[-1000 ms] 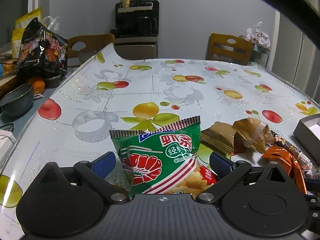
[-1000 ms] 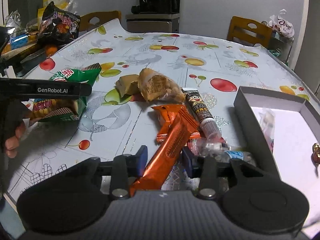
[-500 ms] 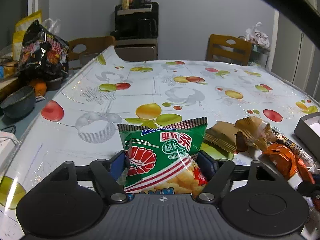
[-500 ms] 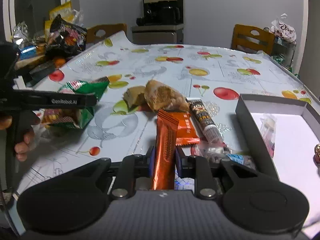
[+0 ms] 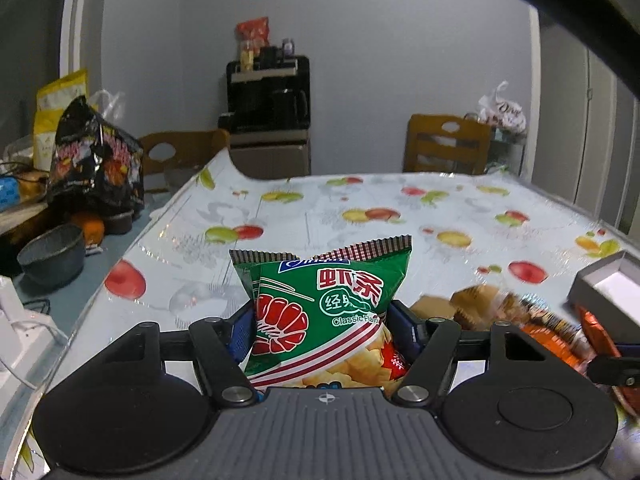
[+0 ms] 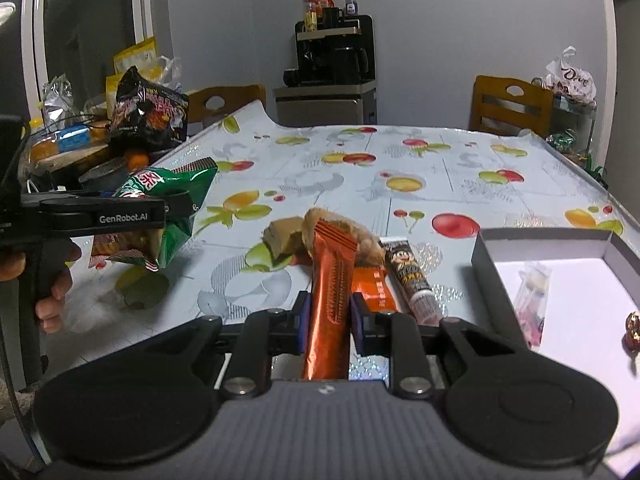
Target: Organize snacks
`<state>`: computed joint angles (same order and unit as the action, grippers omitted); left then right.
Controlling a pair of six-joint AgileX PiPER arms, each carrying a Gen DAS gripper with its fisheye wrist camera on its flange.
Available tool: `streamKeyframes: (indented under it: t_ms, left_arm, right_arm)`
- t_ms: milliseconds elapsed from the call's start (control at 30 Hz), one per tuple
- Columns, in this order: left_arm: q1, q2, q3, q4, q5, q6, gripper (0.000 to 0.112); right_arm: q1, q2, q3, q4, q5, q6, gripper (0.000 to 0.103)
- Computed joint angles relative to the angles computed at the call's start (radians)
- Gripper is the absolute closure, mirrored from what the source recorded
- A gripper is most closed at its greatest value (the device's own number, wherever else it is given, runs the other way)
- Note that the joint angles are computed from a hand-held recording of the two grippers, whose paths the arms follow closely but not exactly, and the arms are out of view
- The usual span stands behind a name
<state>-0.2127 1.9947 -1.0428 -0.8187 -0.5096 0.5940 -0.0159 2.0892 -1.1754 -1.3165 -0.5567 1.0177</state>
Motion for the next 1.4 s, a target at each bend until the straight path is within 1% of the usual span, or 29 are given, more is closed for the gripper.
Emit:
streamKeyframes:
  t_ms: [100, 233, 533, 833, 1067, 1167, 1300, 1400]
  left_arm:
    - [-0.009, -0.020, 0.008, 0.039, 0.004, -0.026, 0.045]
    - [-0.020, -0.038, 0.011, 0.083, 0.031, -0.063, 0.045]
    - [-0.046, -0.045, -0.001, 0.090, 0.053, -0.063, 0.045]
    - [-0.069, -0.037, -0.023, 0.075, 0.075, -0.038, 0.045]
    - [-0.102, -0.012, -0.062, 0.060, 0.101, -0.011, 0.045]
    - [-0.113, -0.002, -0.078, 0.065, 0.112, -0.010, 0.045]
    - [-0.126, 0.006, -0.089, 0.127, 0.119, -0.059, 0.045]
    - [-0.140, 0.016, -0.109, 0.122, 0.129, -0.043, 0.045]
  right_arm:
    - [-0.009, -0.007, 0.003, -0.002, -0.014, 0.001, 0.082]
    - [-0.022, -0.018, 0.004, -0.022, -0.033, 0.020, 0.082]
    - [-0.063, -0.054, 0.032, -0.051, -0.088, 0.037, 0.082]
    - [-0.127, -0.091, 0.060, -0.051, -0.122, 0.038, 0.082]
    - [-0.179, -0.093, 0.059, -0.084, -0.143, 0.078, 0.082]
    - [-0.199, -0.091, 0.058, -0.096, -0.154, 0.080, 0.082]
    - [-0.225, -0.100, 0.068, -0.088, -0.172, 0.066, 0.082]
    - [-0.249, -0.104, 0.071, -0.073, -0.184, 0.058, 0.082]
